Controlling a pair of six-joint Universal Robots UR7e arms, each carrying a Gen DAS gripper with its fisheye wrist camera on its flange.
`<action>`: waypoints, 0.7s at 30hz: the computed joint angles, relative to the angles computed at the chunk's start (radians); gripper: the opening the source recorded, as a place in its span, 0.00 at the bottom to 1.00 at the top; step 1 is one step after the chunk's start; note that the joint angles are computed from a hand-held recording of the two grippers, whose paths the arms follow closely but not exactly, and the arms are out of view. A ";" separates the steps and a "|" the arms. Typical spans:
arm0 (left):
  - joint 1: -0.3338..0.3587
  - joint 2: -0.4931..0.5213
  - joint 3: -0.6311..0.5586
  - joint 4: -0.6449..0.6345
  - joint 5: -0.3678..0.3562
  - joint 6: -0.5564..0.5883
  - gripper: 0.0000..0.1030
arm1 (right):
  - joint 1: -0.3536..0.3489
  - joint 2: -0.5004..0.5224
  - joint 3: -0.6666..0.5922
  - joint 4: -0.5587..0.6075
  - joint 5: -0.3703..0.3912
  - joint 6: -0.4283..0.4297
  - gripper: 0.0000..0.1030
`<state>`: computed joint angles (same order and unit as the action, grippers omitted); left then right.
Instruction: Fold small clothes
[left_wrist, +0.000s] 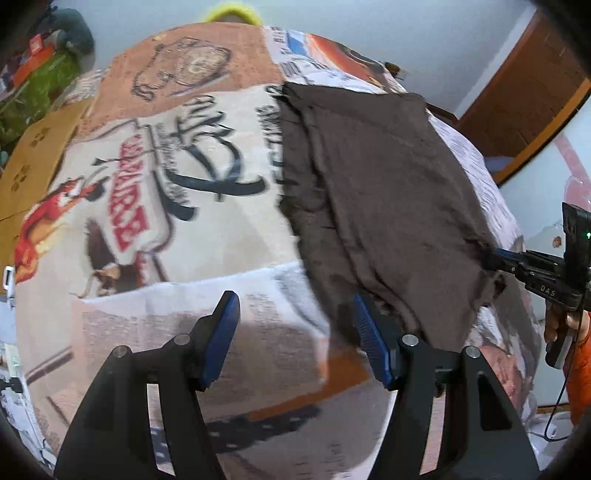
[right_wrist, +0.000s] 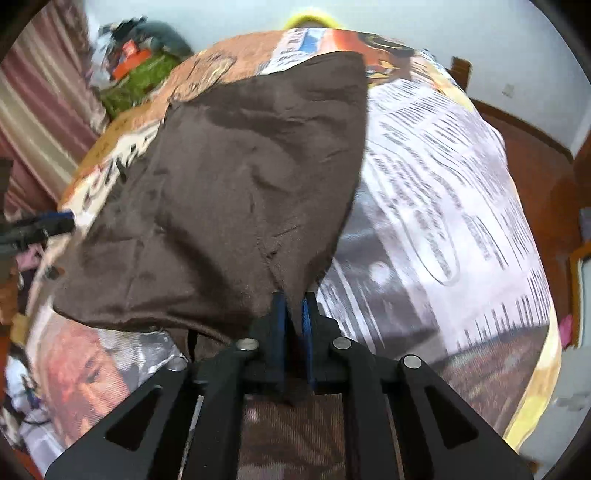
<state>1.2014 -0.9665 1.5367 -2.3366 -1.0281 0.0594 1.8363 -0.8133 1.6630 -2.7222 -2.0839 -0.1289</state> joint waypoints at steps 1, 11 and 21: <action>-0.002 0.003 -0.001 0.010 -0.015 -0.010 0.61 | 0.000 -0.006 0.005 0.003 0.012 0.016 0.25; -0.062 -0.028 0.105 -0.023 -0.103 0.004 0.44 | 0.013 -0.040 0.095 -0.147 0.054 -0.031 0.39; -0.094 -0.044 0.151 -0.014 -0.041 -0.058 0.25 | 0.022 -0.031 0.114 -0.182 0.032 -0.064 0.39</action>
